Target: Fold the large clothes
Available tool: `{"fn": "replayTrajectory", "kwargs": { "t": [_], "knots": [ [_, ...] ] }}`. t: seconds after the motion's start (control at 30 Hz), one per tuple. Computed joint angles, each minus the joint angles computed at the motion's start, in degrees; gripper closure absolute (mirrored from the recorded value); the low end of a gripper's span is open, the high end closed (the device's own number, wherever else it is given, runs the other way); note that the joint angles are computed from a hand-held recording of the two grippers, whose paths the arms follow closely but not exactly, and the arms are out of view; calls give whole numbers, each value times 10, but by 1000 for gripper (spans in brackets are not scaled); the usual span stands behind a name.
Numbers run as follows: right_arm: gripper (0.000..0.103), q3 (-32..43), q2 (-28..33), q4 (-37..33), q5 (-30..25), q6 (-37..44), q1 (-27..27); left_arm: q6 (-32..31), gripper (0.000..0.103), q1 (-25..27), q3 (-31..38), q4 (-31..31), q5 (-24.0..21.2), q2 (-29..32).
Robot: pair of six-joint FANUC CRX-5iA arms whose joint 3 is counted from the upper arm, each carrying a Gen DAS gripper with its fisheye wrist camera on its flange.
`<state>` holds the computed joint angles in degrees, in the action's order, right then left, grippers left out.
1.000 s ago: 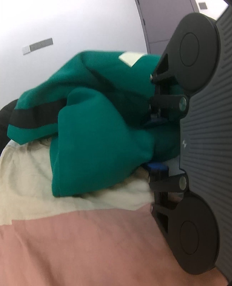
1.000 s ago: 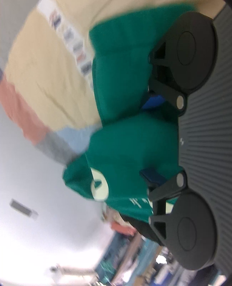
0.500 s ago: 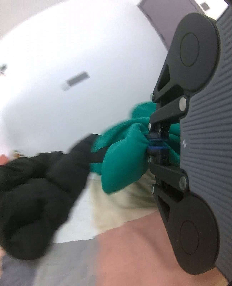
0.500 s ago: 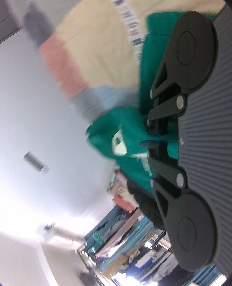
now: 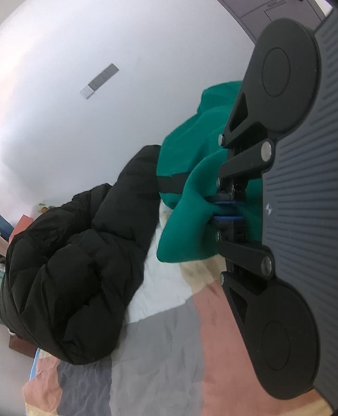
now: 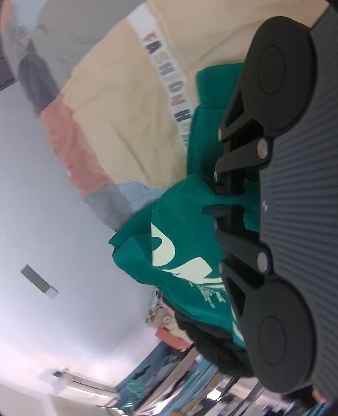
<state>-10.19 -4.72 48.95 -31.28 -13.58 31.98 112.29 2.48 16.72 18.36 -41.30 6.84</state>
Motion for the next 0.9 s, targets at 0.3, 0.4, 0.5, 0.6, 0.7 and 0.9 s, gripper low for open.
{"fn": "replayTrajectory", "kwargs": {
  "t": [0.3,0.4,0.5,0.6,0.7,0.9],
  "knots": [
    [42,14,-24,-22,-104,26,60,-81,37,1,-74,40,2,-96],
    [42,-11,-50,-26,-91,0,72,-198,24,-5,-134,153,14,-129],
    [38,-22,-64,-39,-79,0,80,-257,23,-16,-166,257,-13,-130],
    [32,-15,-65,-73,-76,35,85,-263,23,-27,-171,295,-63,-118],
    [32,-7,-61,-94,-73,54,85,-250,23,-31,-170,310,-116,-104],
    [31,9,-49,-142,-70,76,79,-191,23,-40,-205,351,-176,-97]
  ]
}}
